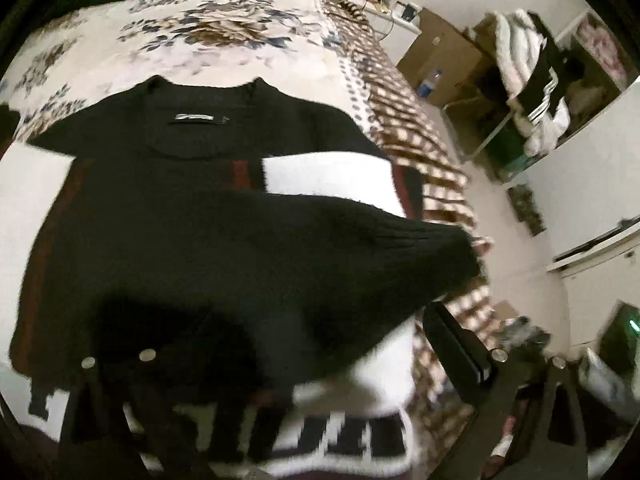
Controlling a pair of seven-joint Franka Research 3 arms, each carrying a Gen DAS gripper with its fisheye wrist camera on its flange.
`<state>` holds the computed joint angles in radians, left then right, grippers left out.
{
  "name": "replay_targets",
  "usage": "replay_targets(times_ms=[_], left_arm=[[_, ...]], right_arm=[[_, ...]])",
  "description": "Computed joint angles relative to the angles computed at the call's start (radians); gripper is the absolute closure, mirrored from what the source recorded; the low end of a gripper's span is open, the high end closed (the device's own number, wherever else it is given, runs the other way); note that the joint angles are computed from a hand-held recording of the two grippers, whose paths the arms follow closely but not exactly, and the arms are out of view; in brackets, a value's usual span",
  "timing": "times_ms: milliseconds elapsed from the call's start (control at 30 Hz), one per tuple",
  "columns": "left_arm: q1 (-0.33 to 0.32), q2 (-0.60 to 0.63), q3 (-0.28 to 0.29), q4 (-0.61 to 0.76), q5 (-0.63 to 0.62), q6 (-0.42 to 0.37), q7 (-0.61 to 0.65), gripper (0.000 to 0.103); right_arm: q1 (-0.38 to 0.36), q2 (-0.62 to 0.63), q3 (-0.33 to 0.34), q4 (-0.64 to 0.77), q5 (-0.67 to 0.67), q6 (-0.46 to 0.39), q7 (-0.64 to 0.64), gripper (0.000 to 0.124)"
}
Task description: Fold small clothes
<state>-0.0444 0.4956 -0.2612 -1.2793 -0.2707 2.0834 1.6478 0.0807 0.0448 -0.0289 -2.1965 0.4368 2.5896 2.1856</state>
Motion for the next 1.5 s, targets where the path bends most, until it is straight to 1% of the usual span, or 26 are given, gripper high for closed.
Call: replay_targets(times_ms=[33,100,200,233,267,333,367,400,433,467,533,600,633,733,833,933,1000,1067,1100,1133,1200,1267,1300,1367,1433,1500], left_arm=[[0.009,-0.009,0.0,-0.007,-0.009,-0.004,0.0,0.001],[0.037,-0.046,0.019,-0.04,-0.008,0.015,0.011,0.001],[0.063,-0.073,0.067,-0.052,0.049,0.04,-0.012,0.001],[0.068,-0.073,0.083,-0.047,0.076,0.044,-0.025,0.001],[0.07,-0.073,0.105,-0.049,0.12,0.053,-0.048,0.001],[0.078,-0.05,0.135,-0.034,0.19,0.057,-0.091,0.001],[0.082,-0.032,0.148,-0.016,0.221,0.052,-0.122,0.001],[0.09,-0.013,0.157,0.001,0.242,0.051,-0.148,0.001],[0.103,-0.005,0.16,0.0,0.252,0.058,-0.162,0.001],[0.11,0.015,0.165,0.019,0.268,0.062,-0.182,0.001],[0.126,0.035,0.161,0.028,0.284,0.077,-0.19,0.001],[0.133,0.072,0.162,0.069,0.303,0.055,-0.208,0.001],[0.141,0.087,0.155,0.085,0.296,0.048,-0.21,0.001],[0.135,0.153,0.161,0.167,0.332,-0.015,-0.219,0.001],[0.15,0.206,0.157,0.214,0.338,-0.08,-0.202,0.0],[0.183,0.205,0.137,0.192,0.297,-0.082,-0.18,0.0],[0.197,0.179,0.128,0.168,0.276,-0.081,-0.169,0.0],[0.21,0.131,0.123,0.116,0.258,-0.064,-0.151,0.0],[0.226,0.085,0.114,0.059,0.232,-0.042,-0.135,0.0],[0.24,0.042,0.109,0.003,0.208,-0.022,-0.117,0.0],[0.263,-0.061,0.108,-0.13,0.165,0.026,-0.074,0.0],[0.265,-0.135,0.123,-0.225,0.159,0.042,-0.043,0.0],[0.269,-0.177,0.13,-0.286,0.155,0.048,-0.018,0.0],[0.269,-0.212,0.144,-0.344,0.144,0.019,0.014,0.0],[0.276,-0.248,0.159,-0.412,0.121,-0.025,0.043,0.0],[0.282,-0.28,0.174,-0.478,0.096,-0.052,0.066,0.001]], right_arm=[[-0.003,0.017,0.007,0.024,0.094,0.015,-0.076,0.028],[-0.01,0.057,0.023,0.084,0.228,0.022,-0.201,0.028],[-0.03,0.157,0.06,0.219,0.44,-0.008,-0.385,0.028],[-0.032,0.192,0.065,0.264,0.463,-0.031,-0.413,0.028],[-0.034,0.255,0.071,0.344,0.441,-0.092,-0.414,0.028],[-0.01,0.345,0.049,0.457,0.296,-0.189,-0.315,0.03],[-0.02,0.395,0.07,0.509,0.261,-0.216,-0.297,0.038],[0.002,0.41,0.056,0.526,0.244,-0.212,-0.283,0.085],[0.013,0.415,0.052,0.536,0.206,-0.212,-0.259,0.104],[0.038,0.411,0.039,0.545,0.139,-0.202,-0.23,0.106],[0.071,0.37,0.027,0.517,0.054,-0.131,-0.212,0.118],[0.085,0.346,0.004,0.485,-0.011,-0.103,-0.148,0.118],[0.079,0.343,0.003,0.478,-0.02,-0.106,-0.127,0.118],[0.039,0.391,0.028,0.505,0.018,-0.152,-0.123,0.118],[0.053,0.434,0.016,0.565,-0.048,-0.189,-0.104,0.118],[0.047,0.471,0.016,0.61,-0.061,-0.217,-0.07,0.117],[0.015,0.497,0.043,0.641,-0.018,-0.244,-0.103,0.114],[-0.003,0.477,0.057,0.619,0.014,-0.244,-0.138,0.094],[-0.009,0.45,0.065,0.588,0.038,-0.227,-0.158,0.066],[-0.007,0.402,0.068,0.53,0.057,-0.185,-0.181,0.05],[0.017,0.325,0.057,0.448,0.029,-0.153,-0.203,0.049],[0.06,0.26,0.043,0.389,-0.06,-0.207,-0.198,0.049],[0.068,0.243,0.045,0.368,-0.071,-0.219,-0.204,0.049],[0.074,0.22,0.065,0.315,-0.041,-0.267,-0.251,0.049],[0.079,0.233,0.069,0.295,-0.011,-0.314,-0.248,0.049],[0.074,0.227,0.075,0.249,0.055,-0.348,-0.252,0.049]])
